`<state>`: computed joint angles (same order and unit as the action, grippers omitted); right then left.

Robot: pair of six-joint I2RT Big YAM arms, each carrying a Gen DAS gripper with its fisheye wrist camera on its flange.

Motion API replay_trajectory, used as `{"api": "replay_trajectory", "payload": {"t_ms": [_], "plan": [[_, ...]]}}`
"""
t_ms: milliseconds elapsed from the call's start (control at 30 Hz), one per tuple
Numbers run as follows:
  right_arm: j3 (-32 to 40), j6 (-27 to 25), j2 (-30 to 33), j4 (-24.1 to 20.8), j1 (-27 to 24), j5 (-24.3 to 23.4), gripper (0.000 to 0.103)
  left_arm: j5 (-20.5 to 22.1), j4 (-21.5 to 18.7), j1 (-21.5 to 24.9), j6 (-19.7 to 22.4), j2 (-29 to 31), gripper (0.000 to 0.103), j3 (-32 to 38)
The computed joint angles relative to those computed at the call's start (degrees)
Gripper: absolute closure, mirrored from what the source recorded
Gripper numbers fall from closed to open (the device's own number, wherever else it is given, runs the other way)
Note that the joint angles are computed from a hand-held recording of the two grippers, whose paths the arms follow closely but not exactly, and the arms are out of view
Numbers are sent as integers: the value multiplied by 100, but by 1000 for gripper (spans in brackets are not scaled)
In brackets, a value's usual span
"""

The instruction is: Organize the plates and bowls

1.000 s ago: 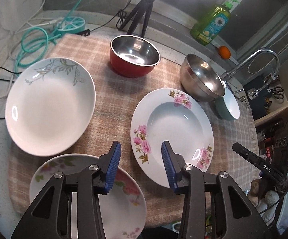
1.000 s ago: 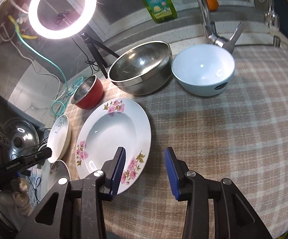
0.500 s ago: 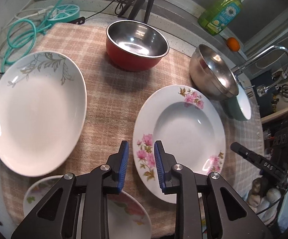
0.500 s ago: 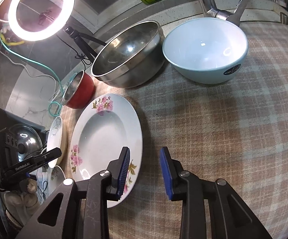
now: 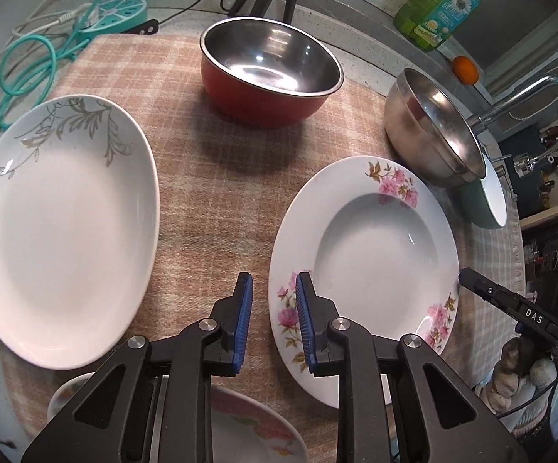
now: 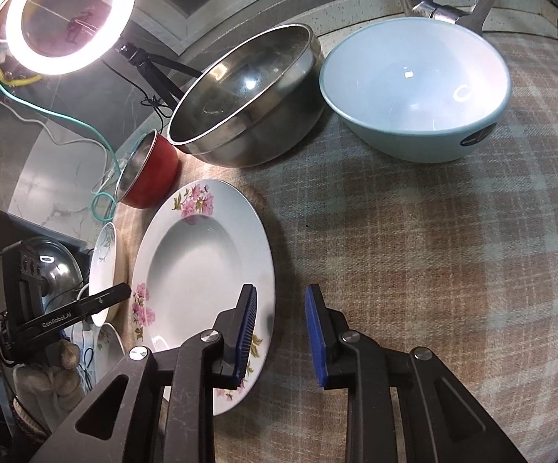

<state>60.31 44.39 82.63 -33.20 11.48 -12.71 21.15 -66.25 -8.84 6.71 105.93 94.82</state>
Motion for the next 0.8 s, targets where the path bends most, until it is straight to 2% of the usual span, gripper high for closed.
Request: {"api": "replay_trajectory", "payload": {"t_ms": [600,800], "plan": [[126,-34,213,92,-79,-414,92,82,-175,-47,14,161,87,183],[124,51,249,139,-116,-586,93,117,-253,-41,26,205,87,242]]}}
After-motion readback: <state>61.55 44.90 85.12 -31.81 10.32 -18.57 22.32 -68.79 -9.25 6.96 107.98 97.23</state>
